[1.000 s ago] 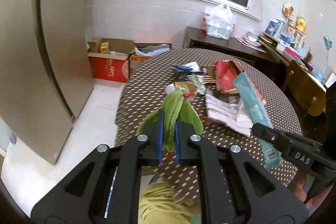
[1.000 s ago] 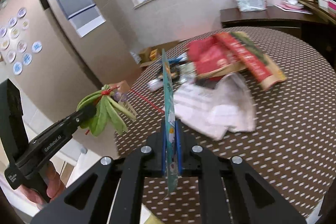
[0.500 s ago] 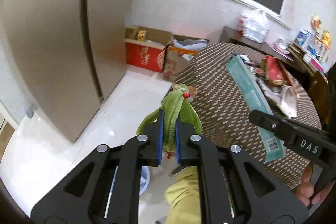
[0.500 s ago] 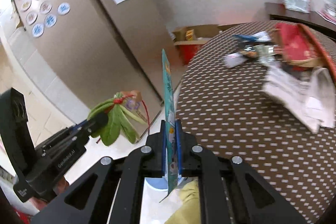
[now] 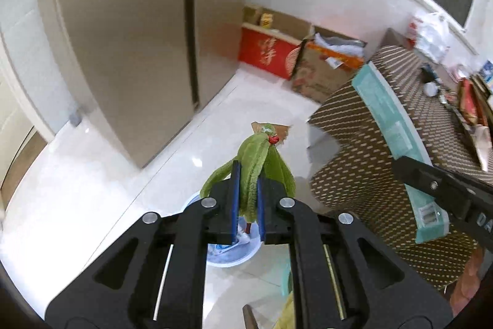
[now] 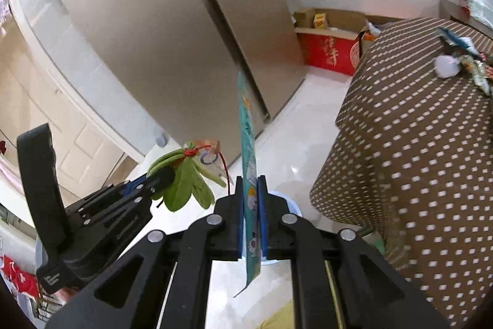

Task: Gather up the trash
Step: 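Carry the leaves and the teal wrapper with both tools to the wastebasket, then open both tools over the wastebasket to drop leaves and wrapper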

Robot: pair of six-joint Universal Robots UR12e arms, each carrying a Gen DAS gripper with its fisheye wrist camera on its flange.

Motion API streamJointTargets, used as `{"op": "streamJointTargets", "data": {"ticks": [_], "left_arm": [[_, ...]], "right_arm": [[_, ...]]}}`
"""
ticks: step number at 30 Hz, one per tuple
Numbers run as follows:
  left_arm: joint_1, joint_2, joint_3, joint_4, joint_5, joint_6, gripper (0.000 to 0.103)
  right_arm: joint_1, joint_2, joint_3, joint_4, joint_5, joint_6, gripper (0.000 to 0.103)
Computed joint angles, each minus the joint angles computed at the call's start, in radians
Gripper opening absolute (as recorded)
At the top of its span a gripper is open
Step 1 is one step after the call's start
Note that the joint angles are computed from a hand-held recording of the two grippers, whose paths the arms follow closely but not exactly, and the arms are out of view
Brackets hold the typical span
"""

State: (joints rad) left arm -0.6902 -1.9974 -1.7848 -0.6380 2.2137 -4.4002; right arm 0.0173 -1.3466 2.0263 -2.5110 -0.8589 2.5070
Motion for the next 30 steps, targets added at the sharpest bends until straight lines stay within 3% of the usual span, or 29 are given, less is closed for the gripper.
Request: {"op": "streamJointTargets", "data": {"ticks": [2,6,19,22,23,24,27,30], "left_arm": [[0.007,-0.001,-0.004,-0.02,-0.019,-0.009,0.016],[0.016,-0.005,-0.015,-0.033,-0.039,-0.018,0.048],[0.019,0.02,-0.07,-0.07,-0.078,-0.139,0.048],[0.013,0.029,-0.075,-0.092,-0.072,-0.166,0.048],[0.011,0.032,-0.076,-0.104,-0.069,-0.179,0.048],[0.009,0.035,-0.076,-0.112,-0.066,-0.187,0.048],[0.0,0.044,-0.072,-0.141,-0.048,-0.22,0.048],[-0.008,0.047,-0.065,-0.148,-0.024,-0.227,0.048]], "right_arm": [[0.013,0.007,-0.004,0.017,-0.017,-0.007,0.008],[0.036,0.026,-0.012,0.03,-0.05,-0.003,0.008],[0.102,0.068,-0.024,0.063,-0.132,-0.041,0.009],[0.124,0.074,-0.024,0.054,-0.141,-0.037,0.019],[0.13,0.073,-0.021,0.039,-0.147,-0.031,0.044],[0.132,0.074,-0.021,0.031,-0.148,-0.027,0.054],[0.122,0.057,-0.001,0.013,-0.09,-0.045,0.054],[0.114,0.051,-0.006,0.053,-0.08,-0.067,0.054]]}}
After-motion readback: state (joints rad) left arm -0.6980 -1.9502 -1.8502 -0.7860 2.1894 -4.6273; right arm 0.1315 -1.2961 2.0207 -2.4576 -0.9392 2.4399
